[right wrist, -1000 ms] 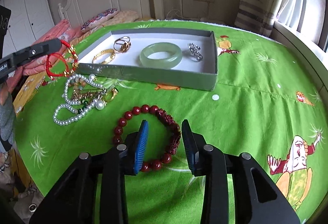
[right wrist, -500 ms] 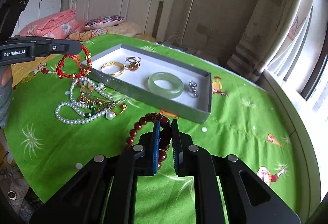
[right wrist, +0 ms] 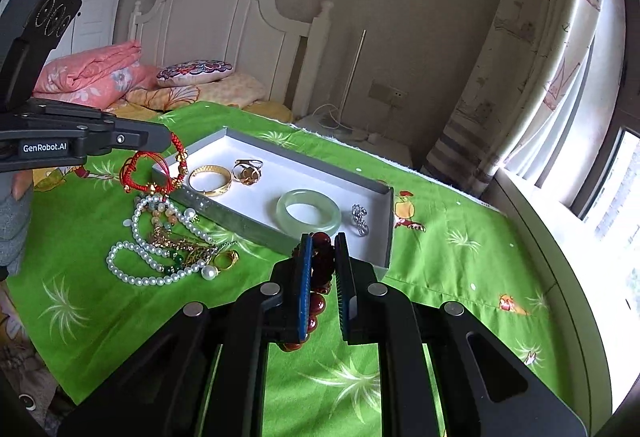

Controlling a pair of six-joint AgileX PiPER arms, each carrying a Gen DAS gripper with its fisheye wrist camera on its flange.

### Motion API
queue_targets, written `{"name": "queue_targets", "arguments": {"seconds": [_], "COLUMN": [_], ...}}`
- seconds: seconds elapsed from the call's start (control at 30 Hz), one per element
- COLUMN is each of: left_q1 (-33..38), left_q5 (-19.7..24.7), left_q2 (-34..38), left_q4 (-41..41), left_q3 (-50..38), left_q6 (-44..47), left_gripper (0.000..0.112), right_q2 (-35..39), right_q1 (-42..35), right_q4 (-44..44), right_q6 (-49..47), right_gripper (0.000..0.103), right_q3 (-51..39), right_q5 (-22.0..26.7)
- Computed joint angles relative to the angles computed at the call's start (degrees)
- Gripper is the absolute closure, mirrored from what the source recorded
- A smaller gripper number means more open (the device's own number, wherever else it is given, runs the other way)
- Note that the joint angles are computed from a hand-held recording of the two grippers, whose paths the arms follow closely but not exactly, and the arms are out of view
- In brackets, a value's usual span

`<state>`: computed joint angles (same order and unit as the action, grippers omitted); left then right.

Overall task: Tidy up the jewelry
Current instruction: 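Grasp and lift the red bead bracelet with the right tool while the left tool lifts the red string bracelet, then carry both red bracelets over the tray and open both tools to drop them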

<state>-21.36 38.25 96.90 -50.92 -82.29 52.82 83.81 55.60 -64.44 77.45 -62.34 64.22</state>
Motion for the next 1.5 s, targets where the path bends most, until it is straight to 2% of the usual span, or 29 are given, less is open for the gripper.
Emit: {"name": "queue_targets", "arguments": {"seconds": [0.17, 0.4, 0.53, 0.77, 0.9, 0.93, 0.97, 1.0, 1.03, 1.07, 1.1, 1.17, 1.2, 1.23, 1.33, 1.43, 1.5], "left_q1": [-1.9, -3.8, -4.4, -5.6, -6.3, -6.4, -6.3, -6.2, -6.1, -5.8, -5.4, -4.4, -3.8, -3.4, -2.3, -1.0, -0.1], "left_q5": [-0.3, 0.9, 1.3, 1.4, 0.9, 0.9, 1.3, 0.5, -1.6, -4.2, -6.0, -5.5, -6.0, -6.7, -9.0, -12.3, -14.6], "left_q2": [4.5, 13.3, 18.6, 26.0, 28.0, 28.2, 28.5, 28.1, 27.0, 25.7, 24.7, 24.0, 23.4, 22.4, 18.5, 13.0, 9.2], "left_q4": [4.9, 13.3, 18.1, 25.7, 30.0, 30.6, 30.7, 30.6, 30.5, 29.9, 28.8, 27.0, 26.0, 25.6, 24.7, 25.6, 26.4], "left_q3": [-6.2, -18.7, -25.5, -34.6, -36.6, -36.8, -37.1, -36.2, -34.3, -31.8, -30.0, -29.7, -28.8, -27.5, -22.5, -15.2, -9.7], "left_q6": [-5.1, -15.9, -22.9, -33.7, -37.7, -38.2, -38.4, -38.5, -38.6, -38.5, -38.1, -38.1, -38.0, -38.2, -38.6, -39.7, -40.3], "left_gripper": [0.108, 0.108, 0.108, 0.108, 0.107, 0.105, 0.092, 0.07, 0.057, 0.04, 0.037, 0.037, 0.035, 0.033, 0.026, 0.014, 0.012], "right_q2": [1.8, 6.7, 12.0, 23.5, 28.5, 29.7, 30.4, 30.7, 30.6, 30.1, 28.7, 25.8, 24.1, 22.2, 16.1, 8.7, 3.7], "right_q1": [-4.2, -15.2, -21.7, -27.7, -32.8, -34.2, -35.5, -36.5, -37.3, -38.2, -39.1, -39.7, -39.8, -40.0, -40.5, -39.3, -37.4], "right_q4": [-0.8, 3.2, 11.8, 24.1, 38.6, 41.9, 44.8, 46.5, 47.4, 49.1, 50.7, 49.1, 47.7, 47.4, 47.0, 44.0, 38.5], "right_q6": [-4.5, -12.3, -19.6, -29.1, -35.9, -36.8, -37.3, -37.0, -36.5, -36.8, -37.5, -35.7, -34.4, -33.9, -33.9, -31.2, -25.9], "right_gripper": [0.091, 0.091, 0.091, 0.091, 0.091, 0.091, 0.091, 0.09, 0.088, 0.086, 0.085, 0.069, 0.056, 0.052, 0.052, 0.052, 0.049], "right_q3": [-4.0, -13.3, -21.0, -34.5, -39.7, -40.8, -40.9, -40.4, -39.5, -38.2, -35.7, -31.4, -29.2, -26.7, -19.8, -11.7, -6.1], "right_q5": [-3.0, -13.8, -20.2, -23.5, -27.1, -27.1, -27.3, -27.6, -27.8, -28.4, -30.2, -32.5, -33.6, -35.3, -38.7, -41.5, -42.3]}}
